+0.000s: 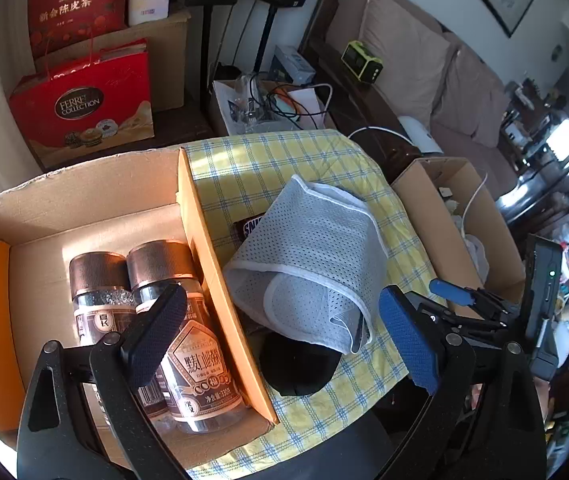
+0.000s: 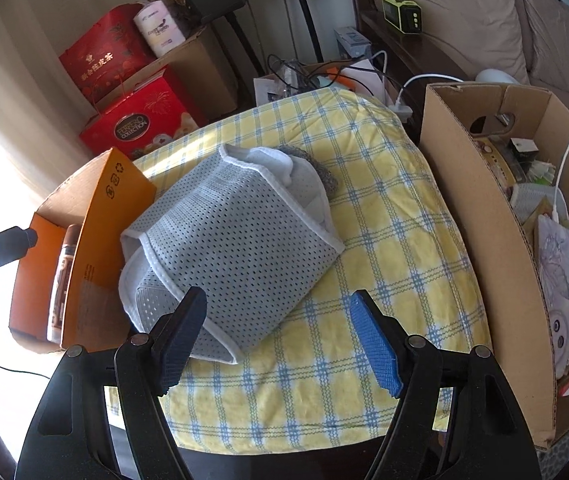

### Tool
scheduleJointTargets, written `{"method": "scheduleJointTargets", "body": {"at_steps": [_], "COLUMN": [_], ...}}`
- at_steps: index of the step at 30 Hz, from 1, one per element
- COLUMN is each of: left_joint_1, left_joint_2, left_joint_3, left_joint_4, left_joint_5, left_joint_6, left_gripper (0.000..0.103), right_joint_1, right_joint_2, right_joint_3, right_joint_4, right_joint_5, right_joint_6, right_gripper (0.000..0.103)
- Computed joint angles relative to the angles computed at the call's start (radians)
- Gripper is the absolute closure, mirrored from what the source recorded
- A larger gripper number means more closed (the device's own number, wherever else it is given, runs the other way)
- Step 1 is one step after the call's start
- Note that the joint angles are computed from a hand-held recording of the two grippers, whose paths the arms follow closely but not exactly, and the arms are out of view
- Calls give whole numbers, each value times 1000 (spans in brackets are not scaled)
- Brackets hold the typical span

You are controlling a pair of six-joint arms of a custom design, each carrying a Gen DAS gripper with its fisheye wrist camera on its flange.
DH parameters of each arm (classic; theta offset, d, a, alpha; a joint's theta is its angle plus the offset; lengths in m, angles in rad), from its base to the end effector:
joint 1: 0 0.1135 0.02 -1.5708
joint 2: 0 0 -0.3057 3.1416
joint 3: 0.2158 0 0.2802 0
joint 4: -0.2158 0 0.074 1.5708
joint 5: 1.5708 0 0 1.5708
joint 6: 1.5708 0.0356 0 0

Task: Organize objects
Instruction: 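Move the left tool to the grey mesh bag and grasp its edge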

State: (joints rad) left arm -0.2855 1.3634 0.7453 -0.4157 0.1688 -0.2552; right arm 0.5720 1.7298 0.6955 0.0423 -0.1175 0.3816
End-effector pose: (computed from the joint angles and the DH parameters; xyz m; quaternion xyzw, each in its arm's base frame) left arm 0.2580 -0.0820 0.2092 0.0369 0.9603 -0.1489 0.2330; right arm 0.2665 0.1766 0.1192 -0.1076 0.9508 0.1807 0.2273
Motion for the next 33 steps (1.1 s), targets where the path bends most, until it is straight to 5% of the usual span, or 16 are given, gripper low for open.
{"method": "scheduleJointTargets", "body": {"at_steps": [14, 19, 25, 33], "left_joint_1": [-53, -92, -139, -185], "left_joint_2": [280, 317, 374, 455], "left_joint_3": [197, 218, 248, 276], "left_joint_4": [-1, -1, -34, -56], "left_joint_5": [56, 59, 35, 5], "left_joint_6": [-18, 1, 35, 44], "left_gripper": [7, 11, 30, 28], "right_joint_1": [-60, -47, -67, -80], "right_joint_2": [143, 170, 201, 210], "right_joint_3": [-33, -25, -38, -47], "right_joint_4": [216, 238, 288, 297], "right_joint_5": [-272, -271, -311, -336], "right_joint_6": [134, 146, 170, 174], "right_gripper": [36, 36, 31, 30]}}
